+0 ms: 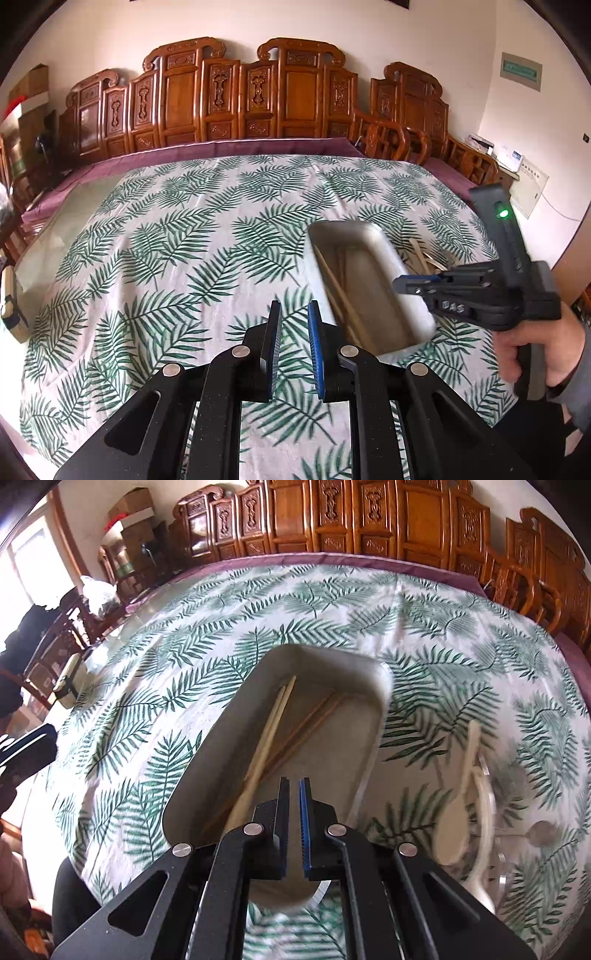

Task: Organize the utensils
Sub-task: 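Lower the chopstick into the grey tray and open the right gripper, then move the open right gripper back over the utensil pile, then grasp a long white plastic spoon from the pile with the right gripper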

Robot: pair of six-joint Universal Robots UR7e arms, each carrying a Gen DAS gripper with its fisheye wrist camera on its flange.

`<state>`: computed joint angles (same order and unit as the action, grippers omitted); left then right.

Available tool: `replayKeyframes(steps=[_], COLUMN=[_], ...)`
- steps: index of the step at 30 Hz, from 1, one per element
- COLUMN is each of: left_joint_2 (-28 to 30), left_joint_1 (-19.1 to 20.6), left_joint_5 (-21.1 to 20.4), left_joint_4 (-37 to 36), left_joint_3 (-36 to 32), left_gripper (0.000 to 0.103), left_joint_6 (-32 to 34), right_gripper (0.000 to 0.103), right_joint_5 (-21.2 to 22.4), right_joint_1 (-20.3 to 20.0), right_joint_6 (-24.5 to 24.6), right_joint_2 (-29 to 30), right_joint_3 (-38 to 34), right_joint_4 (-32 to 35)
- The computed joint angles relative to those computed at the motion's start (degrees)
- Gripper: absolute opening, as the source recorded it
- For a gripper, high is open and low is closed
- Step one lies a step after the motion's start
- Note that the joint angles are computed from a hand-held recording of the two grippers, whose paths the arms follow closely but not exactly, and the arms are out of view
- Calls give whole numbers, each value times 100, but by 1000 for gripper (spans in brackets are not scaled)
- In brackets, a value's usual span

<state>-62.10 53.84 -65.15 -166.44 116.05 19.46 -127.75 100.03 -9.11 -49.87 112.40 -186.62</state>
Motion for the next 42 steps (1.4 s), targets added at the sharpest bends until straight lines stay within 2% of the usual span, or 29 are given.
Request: replayKeyframes(steps=[4, 8, 10, 14, 21, 24, 28, 31, 34, 42], left_joint_2=[-55, -101, -81, 64, 373, 547, 729, 831, 921, 1162], left_joint_1=[-187, -330, -368, -462, -621, -676, -735, -773, -805, -842], left_joint_5=[48, 51, -4, -17, -92, -163, -271, -264, -242, -173], left_joint_4=[38, 158, 282, 368, 456, 516, 554, 674, 792, 923], left_joint_3=[138, 220, 200, 118, -116, -240, -352, -413, -469, -620], left_gripper=[13, 14, 22, 23, 33, 37, 49, 49, 49, 49], left_joint_6=[12, -152, -326, -506, -562, -556, -464, -440, -429, -457], right_gripper=[7, 7, 7, 7, 7, 7, 7, 7, 17, 17], right_joint_5=[22, 86, 21, -97, 183, 296, 518, 541, 667, 718], right_joint_1=[13, -98, -149, -296, -789, -956, -1097, -1123, -1214, -1416], right_joint_6=[-224, -160, -174, -250, -131, -185, -200, -278, -404, -667], right_joint_2=[-468, -1123, -1388, -1884, -2553, -2579, -2385, -2156, -1936, -1593], right_joint_3=[479, 1126, 1373, 1797, 2286, 2359, 2264, 2094, 1903, 1495], right_joint_4=[-170, -299, -339, -425, -351, -373, -359, -304, -284, -152])
